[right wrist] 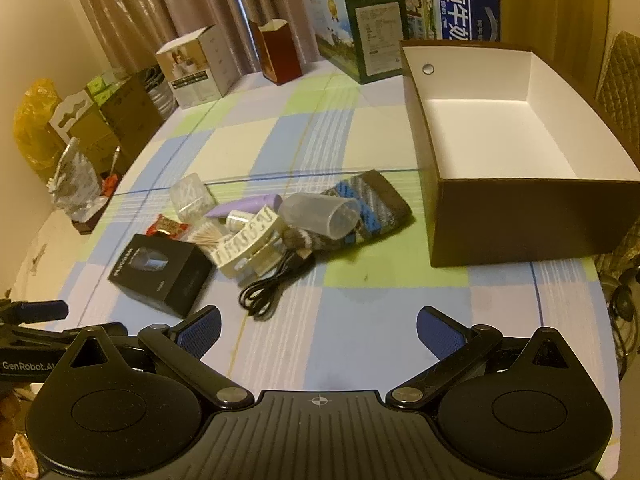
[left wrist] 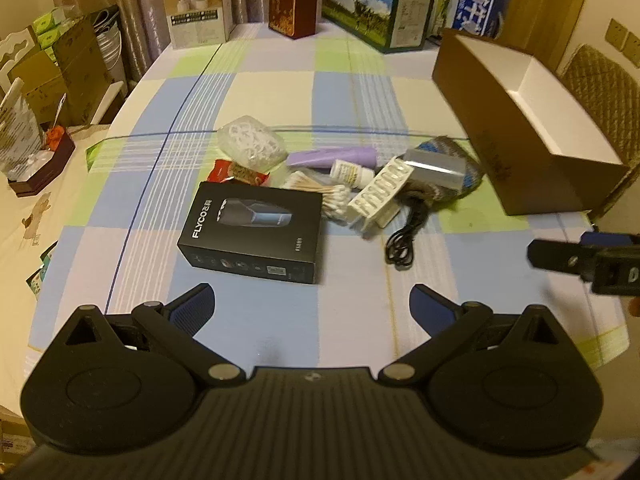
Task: Organize objects
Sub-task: 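Move both tools toward the pile of items on the table, then grasp the black FLYCO shaver box with the left tool while the right tool approaches the white holder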
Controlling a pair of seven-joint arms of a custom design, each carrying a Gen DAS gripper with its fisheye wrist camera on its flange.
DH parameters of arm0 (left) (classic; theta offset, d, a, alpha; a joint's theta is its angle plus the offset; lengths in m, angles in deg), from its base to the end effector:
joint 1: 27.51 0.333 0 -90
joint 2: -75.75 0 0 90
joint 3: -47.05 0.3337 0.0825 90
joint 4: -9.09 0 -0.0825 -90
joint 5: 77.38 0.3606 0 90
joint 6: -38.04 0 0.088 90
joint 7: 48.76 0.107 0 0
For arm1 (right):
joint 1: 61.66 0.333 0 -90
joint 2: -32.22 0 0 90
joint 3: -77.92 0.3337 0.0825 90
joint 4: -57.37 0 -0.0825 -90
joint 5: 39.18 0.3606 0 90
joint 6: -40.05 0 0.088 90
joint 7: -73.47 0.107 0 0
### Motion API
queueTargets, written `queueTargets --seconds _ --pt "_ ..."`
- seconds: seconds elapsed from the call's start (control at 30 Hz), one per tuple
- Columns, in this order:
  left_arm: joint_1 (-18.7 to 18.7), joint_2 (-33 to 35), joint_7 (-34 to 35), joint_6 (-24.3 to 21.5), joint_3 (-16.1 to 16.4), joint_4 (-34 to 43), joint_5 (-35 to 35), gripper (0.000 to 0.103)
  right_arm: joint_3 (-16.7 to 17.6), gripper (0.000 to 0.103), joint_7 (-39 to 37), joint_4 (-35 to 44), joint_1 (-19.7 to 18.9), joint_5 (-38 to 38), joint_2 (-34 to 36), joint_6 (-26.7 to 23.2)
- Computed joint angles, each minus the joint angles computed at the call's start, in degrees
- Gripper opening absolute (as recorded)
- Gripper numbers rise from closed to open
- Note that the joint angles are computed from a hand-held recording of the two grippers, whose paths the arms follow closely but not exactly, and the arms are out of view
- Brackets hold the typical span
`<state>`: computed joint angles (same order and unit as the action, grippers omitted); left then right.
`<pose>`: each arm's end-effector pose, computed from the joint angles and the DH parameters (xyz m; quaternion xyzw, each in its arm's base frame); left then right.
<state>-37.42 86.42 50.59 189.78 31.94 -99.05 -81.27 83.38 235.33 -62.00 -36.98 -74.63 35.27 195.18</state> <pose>0.5758 -0.2545 0.5058 -0.4756 0.8307 -0.2557 0.1356 0.4894 0.3065 0.4905 -0.5823 0.7412 -0.1692 0.2882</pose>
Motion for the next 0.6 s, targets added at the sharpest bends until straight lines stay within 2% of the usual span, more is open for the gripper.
queueTargets --seconds 0.23,0.43,0.6 --pt "-2.1 5.0 -8.5 -0.3 2.4 3.8 8.5 0.102 -1.3 0.101 -5.6 0.6 -0.8 5.7 2.4 3.8" --pt "-3.8 9.5 -16.3 0.2 4.1 7.5 16.7 0.102 -2.6 0.101 -10.6 2.2 -0.6 10.3 4.2 3.9" --pt "-4.7 13.3 -20.6 -0.1 4.9 11.0 20.8 0.102 -3.6 0.101 -13.3 3.6 -0.3 12.5 5.6 3.2"
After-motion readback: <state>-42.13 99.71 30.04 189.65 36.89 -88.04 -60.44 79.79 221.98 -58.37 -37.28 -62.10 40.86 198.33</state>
